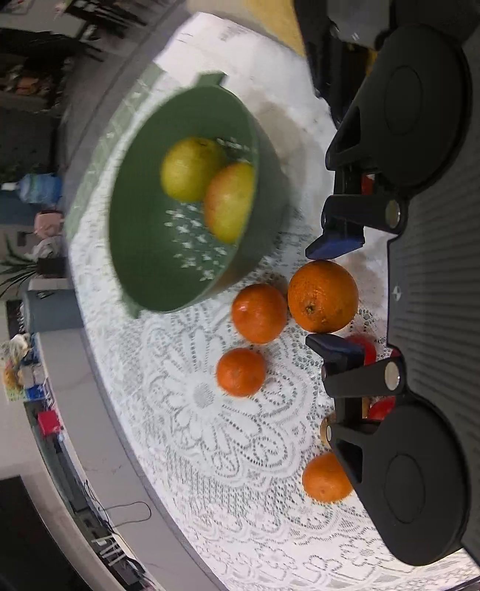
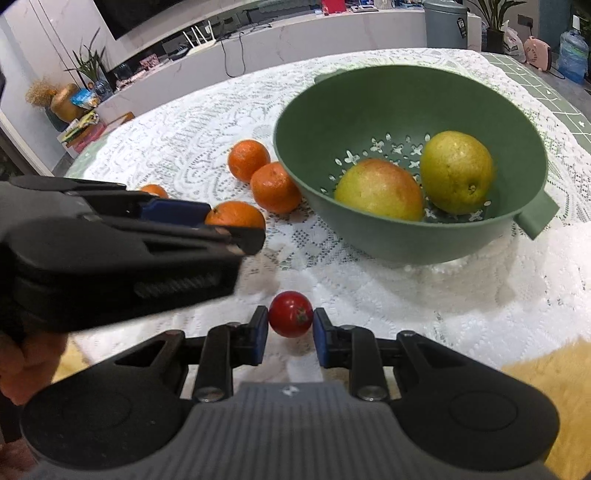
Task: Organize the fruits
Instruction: 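Grasp a tangerine with the left tool while the right tool holds the tomato, then carry the tangerine and tomato over the colander and open both tools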
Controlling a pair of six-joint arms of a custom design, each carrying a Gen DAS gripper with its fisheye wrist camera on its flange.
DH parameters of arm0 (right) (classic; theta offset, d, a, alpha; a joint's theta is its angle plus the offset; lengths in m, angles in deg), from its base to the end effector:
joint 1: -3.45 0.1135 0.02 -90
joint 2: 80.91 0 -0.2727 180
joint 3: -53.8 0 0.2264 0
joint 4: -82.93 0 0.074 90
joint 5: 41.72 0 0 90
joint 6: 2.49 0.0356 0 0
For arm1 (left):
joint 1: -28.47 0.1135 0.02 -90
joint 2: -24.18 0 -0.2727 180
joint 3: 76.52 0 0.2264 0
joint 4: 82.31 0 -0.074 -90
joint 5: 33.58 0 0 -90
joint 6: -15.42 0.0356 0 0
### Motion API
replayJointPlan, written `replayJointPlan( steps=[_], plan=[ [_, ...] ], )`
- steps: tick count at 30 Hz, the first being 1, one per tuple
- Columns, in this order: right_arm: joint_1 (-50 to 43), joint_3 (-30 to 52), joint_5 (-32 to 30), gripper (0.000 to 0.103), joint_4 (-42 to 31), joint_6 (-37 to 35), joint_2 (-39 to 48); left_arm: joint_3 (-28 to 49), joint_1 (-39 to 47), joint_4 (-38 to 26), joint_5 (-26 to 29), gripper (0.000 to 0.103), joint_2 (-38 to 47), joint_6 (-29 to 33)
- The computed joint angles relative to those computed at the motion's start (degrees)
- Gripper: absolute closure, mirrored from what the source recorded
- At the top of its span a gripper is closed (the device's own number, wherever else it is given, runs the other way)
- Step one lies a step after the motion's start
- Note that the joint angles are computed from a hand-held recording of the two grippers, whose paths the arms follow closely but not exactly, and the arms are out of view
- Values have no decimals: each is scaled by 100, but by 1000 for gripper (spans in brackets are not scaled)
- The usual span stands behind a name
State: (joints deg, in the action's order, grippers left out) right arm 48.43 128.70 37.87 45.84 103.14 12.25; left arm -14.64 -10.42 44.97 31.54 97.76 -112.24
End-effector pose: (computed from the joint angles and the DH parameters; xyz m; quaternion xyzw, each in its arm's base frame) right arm 0.2162 0.2251 0.2252 -0.2670 0.9128 0.2244 0.2123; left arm 0.1733 -0.1205 0.2333 -0.0375 0.9527 0.0310 0.2998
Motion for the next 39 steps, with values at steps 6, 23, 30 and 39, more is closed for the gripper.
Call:
replayJointPlan(
  steps=[6, 23, 30, 39],
  plan=[
    [-95, -37, -80, 81, -142, -377, -594, 448, -123, -436, -189, 53, -369, -263],
    [-1441, 1762, 230, 81, -634, -2573, 216, 1523, 284, -1, 179, 53, 438, 947],
    [-1560, 2689, -51, 81, -780, -3178, 1188, 1733, 768, 207, 719, 53, 1029, 1791],
    [-1543, 3531, -484, 81, -1122, -3565, 2077, 1998, 1385, 277, 1536, 53, 1539, 3161]
  ],
)
